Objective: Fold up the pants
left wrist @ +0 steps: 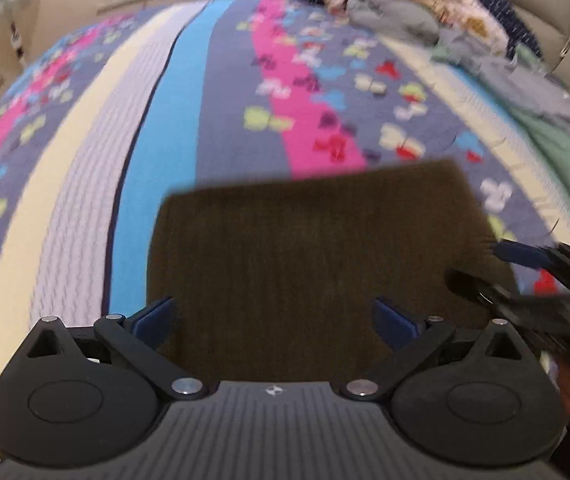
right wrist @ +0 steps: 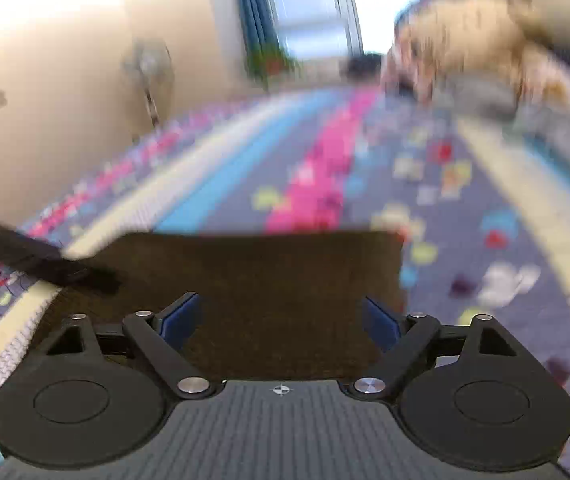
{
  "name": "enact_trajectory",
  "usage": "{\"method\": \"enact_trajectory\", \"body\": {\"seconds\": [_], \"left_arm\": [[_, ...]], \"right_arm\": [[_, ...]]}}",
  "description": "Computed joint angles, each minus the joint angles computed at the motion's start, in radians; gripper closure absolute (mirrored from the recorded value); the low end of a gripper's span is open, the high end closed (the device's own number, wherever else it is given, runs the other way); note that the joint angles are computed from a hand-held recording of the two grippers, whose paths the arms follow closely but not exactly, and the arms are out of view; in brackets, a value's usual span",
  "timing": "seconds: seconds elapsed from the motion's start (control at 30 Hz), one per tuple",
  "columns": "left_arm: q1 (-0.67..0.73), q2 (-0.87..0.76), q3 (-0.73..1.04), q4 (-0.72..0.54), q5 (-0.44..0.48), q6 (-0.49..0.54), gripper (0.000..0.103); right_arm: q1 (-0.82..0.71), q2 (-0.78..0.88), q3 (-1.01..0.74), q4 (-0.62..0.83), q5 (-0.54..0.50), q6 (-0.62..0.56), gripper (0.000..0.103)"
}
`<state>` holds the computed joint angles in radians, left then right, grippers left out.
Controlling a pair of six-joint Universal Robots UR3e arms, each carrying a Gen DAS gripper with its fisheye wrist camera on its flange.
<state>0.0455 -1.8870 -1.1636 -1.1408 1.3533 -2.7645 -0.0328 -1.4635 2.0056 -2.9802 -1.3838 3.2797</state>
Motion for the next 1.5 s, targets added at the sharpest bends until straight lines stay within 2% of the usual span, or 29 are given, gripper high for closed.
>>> {"method": "enact_trajectory", "body": {"seconds": [0.07,0.13,0.2,0.27,0.4,0.43,0.5,0.57,0.67,0.77,0.83,0.97,1.13,1.3,1.5], "left_arm": [[0.013,0.03,-0.111,0.063,0.005,0.038,0.0],[0.002,0.07,-0.229,0.181,0.031,0.131,0.0],[-0.019,0.073,-0.255,0.217,0.068,0.173,0.0],[-0.021,0.066,-0.247,0.214,0.075,0.152,0.0],[-0.013,0.091,-0.234,0.166,0.063,0.082,0.0],[-0.016,0.101,-0.219,0.132,0.067,0.068,0.0],[-0.02,0.143,-0.186,0.037,0.069,0.03,0.0],[-0.021,0.238,-0.215,-0.008,0.09,-0.009,0.0],[-0.066,0.366,-0.257,-0.055,0.196,-0.06,0.0],[-0.062,0.507,-0.331,-0.087,0.197,-0.031,0.0],[-0.063,0.579,-0.365,-0.109,0.211,-0.03,0.0],[-0.007,0.717,-0.431,-0.149,0.159,-0.008,0.0],[0.028,0.819,-0.479,-0.164,0.144,0.021,0.0],[0.063,0.837,-0.448,-0.242,0.106,0.022,0.0],[0.092,0.842,-0.411,-0.314,0.07,0.022,0.0]], "right_arm": [[0.021,0.088,-0.009,-0.024,-0.056,-0.021,0.019],[0.047,0.11,0.023,-0.098,-0.094,-0.056,0.019],[0.072,0.055,0.018,-0.049,-0.121,-0.027,0.019],[0.059,-0.041,0.045,0.002,-0.093,0.002,0.019],[0.093,-0.192,0.146,0.114,-0.154,0.004,0.015],[0.115,-0.205,0.161,0.168,-0.181,-0.003,0.015],[0.182,-0.253,0.197,0.154,-0.282,0.004,0.015],[0.212,-0.369,0.17,0.282,-0.306,0.075,0.015],[0.269,-0.528,0.059,0.547,-0.337,0.235,0.007],[0.354,-0.593,-0.045,0.688,-0.375,0.314,0.004],[0.46,-0.566,-0.108,0.727,-0.482,0.351,0.002],[0.617,-0.535,-0.177,0.785,-0.621,0.421,0.002],[0.703,-0.54,-0.193,0.85,-0.679,0.497,0.001],[0.74,-0.551,-0.199,0.908,-0.704,0.575,0.001],[0.768,-0.547,-0.208,0.923,-0.736,0.594,0.001]]}}
